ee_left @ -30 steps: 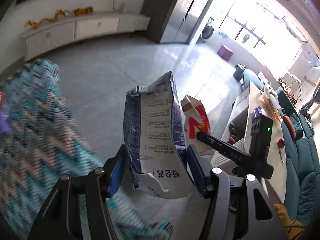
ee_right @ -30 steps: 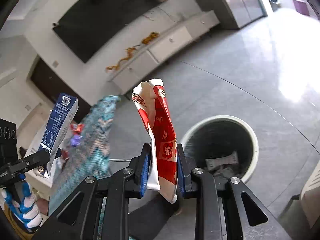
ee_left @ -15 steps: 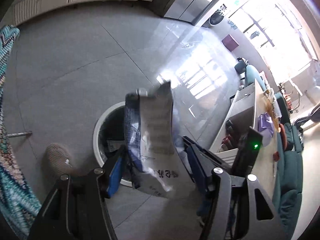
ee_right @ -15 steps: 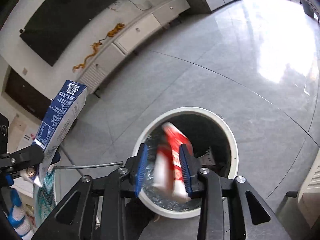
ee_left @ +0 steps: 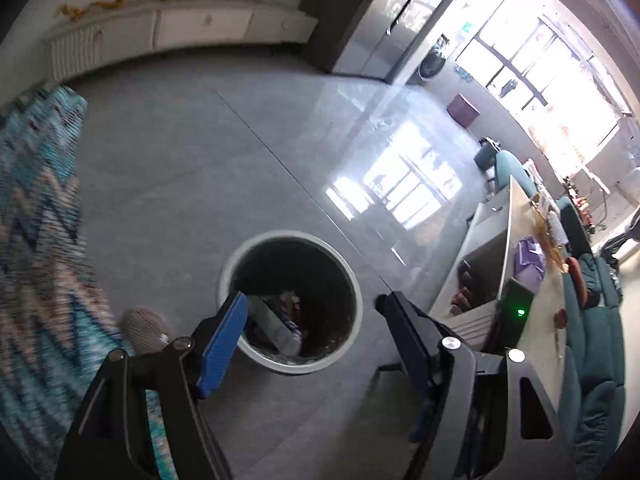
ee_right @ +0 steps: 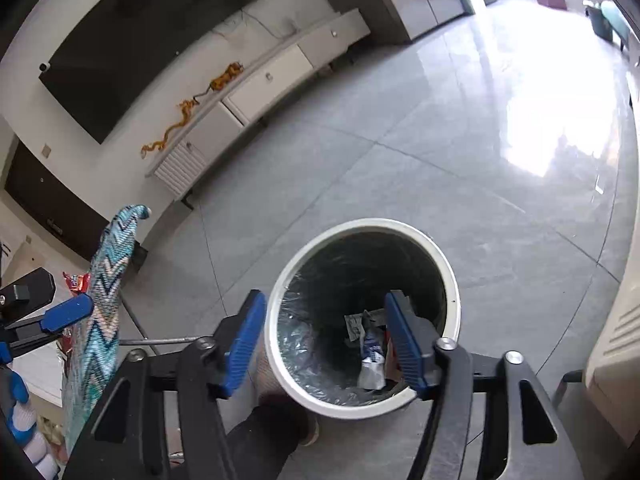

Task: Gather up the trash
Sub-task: 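Move both open tools back over the ottoman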

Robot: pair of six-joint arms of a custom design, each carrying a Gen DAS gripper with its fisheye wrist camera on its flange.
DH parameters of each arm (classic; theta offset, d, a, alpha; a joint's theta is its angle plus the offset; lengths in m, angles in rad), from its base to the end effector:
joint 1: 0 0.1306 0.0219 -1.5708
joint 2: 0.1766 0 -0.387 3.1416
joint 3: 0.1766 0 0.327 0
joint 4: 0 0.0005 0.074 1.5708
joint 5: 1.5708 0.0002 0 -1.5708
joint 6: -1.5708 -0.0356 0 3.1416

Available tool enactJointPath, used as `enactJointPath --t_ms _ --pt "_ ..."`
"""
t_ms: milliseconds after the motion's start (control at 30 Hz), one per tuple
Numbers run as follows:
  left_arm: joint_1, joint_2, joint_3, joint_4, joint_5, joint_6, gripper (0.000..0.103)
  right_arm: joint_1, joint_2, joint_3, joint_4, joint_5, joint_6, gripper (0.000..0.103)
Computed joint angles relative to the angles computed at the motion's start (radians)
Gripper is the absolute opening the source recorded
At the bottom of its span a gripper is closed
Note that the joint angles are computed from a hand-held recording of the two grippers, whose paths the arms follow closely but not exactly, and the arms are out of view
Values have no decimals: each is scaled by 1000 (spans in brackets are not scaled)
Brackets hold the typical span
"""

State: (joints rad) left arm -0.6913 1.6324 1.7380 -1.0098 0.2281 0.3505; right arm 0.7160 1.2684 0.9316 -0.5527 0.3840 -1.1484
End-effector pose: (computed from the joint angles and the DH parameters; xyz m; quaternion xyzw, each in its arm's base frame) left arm 0.3839 -0.3288 0.4556 0.1959 0.9189 -0.2550 0.2284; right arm 0.2725 0.2188 0.3232 0.2608 0.8900 0.1561 0.3399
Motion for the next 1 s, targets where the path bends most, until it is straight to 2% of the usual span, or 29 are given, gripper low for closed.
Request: enactJointPath --t_ms 167,300,400,467,600,767,933,1000 --pt "6 -166 -115 77 -160 -7 70 118 5 147 -178 169 -23 88" --pt "4 -312 -207 135 -323 -31 70 212 29 284 -309 310 -17 100" --pt "16 -418 -266 159 -408 -52 70 271 54 381 -365 390 4 102" --pt "34 -476 -291 153 -431 -67 70 316 77 451 -390 444 26 102" --pt "72 -577 -320 122 -457 -95 70 390 123 569 -410 530 83 103" --pt "170 -690 -349 64 -429 -124 70 456 213 740 -441 584 171 103" --pt "343 -789 -393 43 -356 -158 71 495 284 854 -408 596 260 103" --pt "430 -818 -410 38 -311 -178 78 503 320 906 -409 593 296 103"
